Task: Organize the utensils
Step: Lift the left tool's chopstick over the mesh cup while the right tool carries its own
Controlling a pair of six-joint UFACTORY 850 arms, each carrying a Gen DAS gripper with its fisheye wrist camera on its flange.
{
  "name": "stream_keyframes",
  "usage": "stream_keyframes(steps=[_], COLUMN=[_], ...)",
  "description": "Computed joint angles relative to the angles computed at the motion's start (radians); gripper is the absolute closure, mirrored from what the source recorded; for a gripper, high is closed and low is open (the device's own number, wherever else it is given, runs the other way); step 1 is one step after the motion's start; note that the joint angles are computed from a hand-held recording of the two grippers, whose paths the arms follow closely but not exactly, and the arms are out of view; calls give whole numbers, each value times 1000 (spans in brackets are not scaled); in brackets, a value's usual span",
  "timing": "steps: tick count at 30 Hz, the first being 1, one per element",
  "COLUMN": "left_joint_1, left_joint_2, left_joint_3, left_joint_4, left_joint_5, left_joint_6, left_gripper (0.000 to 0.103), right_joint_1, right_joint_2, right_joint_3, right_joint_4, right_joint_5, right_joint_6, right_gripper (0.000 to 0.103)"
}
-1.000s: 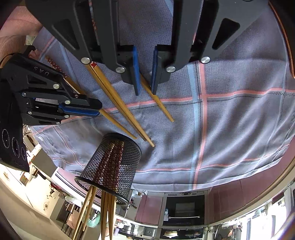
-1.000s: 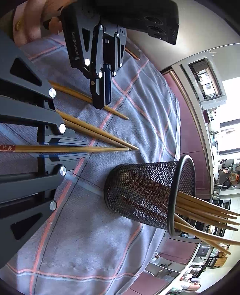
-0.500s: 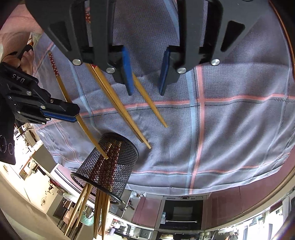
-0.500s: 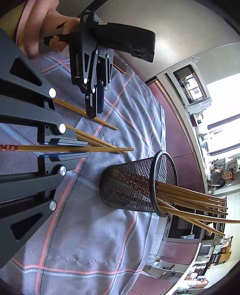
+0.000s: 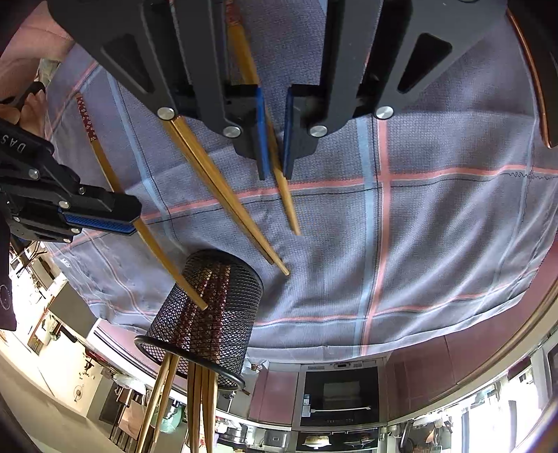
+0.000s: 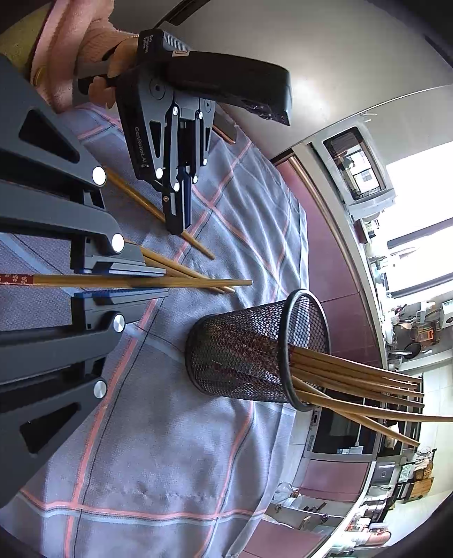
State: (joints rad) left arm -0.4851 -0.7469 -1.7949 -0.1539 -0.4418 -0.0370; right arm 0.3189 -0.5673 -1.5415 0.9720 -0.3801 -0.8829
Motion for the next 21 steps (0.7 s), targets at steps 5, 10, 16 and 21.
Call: stream_keyframes(steps=[5, 10, 16, 21], left_joint_1=[6, 16, 29, 40], left_joint_2=[26, 61, 122, 178], left_joint_3=[32, 65, 116, 162], left_joint_4=[-19, -138, -341, -559], left_joint_5=[22, 49, 93, 122], left_joint_6=[15, 127, 336, 558], left_gripper=[96, 96, 96, 96], right_joint_1=[-2, -8, -17, -27], right_joint_2=[21, 36, 59, 81], right_joint_3=[21, 33, 46, 58], right_joint_4=[100, 180, 296, 402], right_joint_5=[16, 20, 27, 34], right_joint_6=[-103, -181, -289, -387], right_gripper=[98, 98, 98, 98])
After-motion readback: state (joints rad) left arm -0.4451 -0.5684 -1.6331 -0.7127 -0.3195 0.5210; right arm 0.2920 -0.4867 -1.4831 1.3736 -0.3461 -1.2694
